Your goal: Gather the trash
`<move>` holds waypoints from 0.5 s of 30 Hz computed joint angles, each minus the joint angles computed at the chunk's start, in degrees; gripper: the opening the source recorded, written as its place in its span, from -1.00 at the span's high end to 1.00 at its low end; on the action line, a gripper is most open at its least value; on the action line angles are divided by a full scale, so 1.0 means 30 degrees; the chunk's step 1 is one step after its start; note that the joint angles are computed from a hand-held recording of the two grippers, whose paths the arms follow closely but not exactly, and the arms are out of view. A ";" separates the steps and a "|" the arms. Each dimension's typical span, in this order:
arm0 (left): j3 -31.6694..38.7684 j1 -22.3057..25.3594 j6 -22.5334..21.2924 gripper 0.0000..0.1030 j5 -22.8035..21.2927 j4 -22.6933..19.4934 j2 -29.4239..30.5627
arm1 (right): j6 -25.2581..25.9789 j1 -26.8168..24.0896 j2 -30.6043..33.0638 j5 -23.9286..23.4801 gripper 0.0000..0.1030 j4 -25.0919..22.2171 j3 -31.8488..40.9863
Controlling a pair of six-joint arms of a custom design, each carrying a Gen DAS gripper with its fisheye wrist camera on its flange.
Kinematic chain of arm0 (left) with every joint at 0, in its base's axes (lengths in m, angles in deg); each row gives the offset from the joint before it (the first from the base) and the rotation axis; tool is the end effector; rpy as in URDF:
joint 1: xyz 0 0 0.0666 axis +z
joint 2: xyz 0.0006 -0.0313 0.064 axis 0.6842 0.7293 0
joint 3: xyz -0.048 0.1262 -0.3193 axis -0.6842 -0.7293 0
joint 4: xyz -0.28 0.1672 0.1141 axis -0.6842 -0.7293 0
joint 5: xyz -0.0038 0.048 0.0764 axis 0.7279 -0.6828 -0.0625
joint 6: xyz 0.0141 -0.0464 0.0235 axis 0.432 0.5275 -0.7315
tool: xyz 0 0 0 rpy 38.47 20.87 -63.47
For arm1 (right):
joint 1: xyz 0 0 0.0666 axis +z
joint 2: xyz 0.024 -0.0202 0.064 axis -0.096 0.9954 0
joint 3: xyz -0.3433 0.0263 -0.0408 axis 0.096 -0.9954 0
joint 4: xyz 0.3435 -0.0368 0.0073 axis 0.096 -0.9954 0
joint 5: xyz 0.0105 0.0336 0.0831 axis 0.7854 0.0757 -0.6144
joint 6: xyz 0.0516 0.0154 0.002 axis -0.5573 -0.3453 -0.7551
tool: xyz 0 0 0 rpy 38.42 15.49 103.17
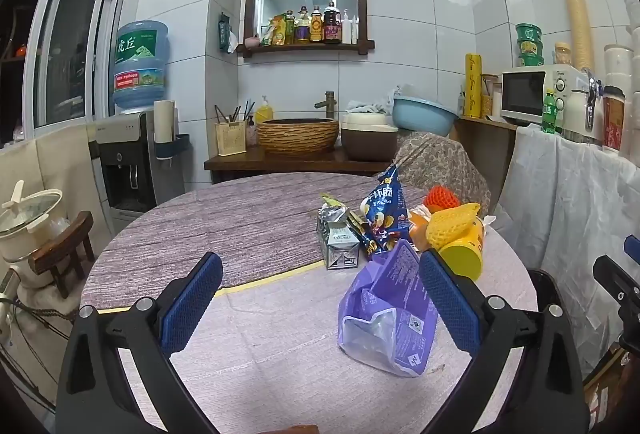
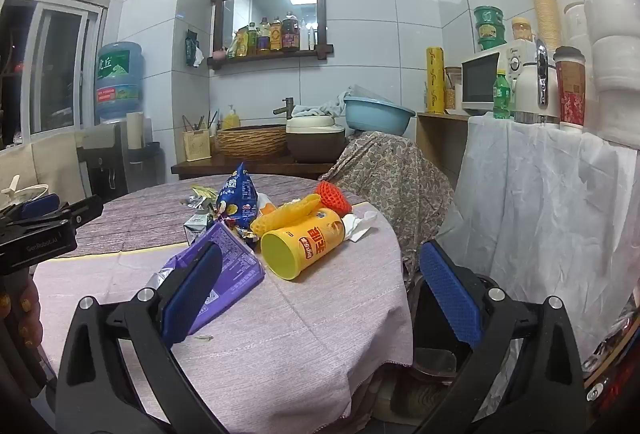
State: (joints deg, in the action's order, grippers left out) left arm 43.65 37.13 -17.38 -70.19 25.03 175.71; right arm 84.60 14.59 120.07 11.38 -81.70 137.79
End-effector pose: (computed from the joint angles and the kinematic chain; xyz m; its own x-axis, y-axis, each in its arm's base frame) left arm 0.5147 -0.0385 0.5809 -0.2944 -0.1064 -0.9497 -0.3837 0.9233 0.0155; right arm 0.5471 0.2034 0.5318 -0.2068 -0.0423 -0.9775 -0.4236 0.9045 0.0505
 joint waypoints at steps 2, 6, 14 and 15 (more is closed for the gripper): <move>0.0043 0.0005 0.0006 -0.90 -0.0005 -0.0014 0.0028 | -0.0015 0.0002 0.0065 0.0002 -0.89 -0.0275 0.0168; 0.0089 0.0006 0.0030 -0.90 -0.0002 -0.0014 0.0064 | -0.0008 0.0000 0.0079 -0.0031 -0.89 -0.0249 0.0157; -0.0136 0.0073 0.0055 -0.90 0.0178 -0.0096 -0.0147 | -0.0010 0.0042 0.0124 -0.0007 -0.89 -0.0371 0.0373; -0.0249 0.0058 0.0067 -0.90 0.0122 0.0066 -0.0153 | 0.0048 0.0061 0.0126 0.0019 -0.89 -0.0400 0.0397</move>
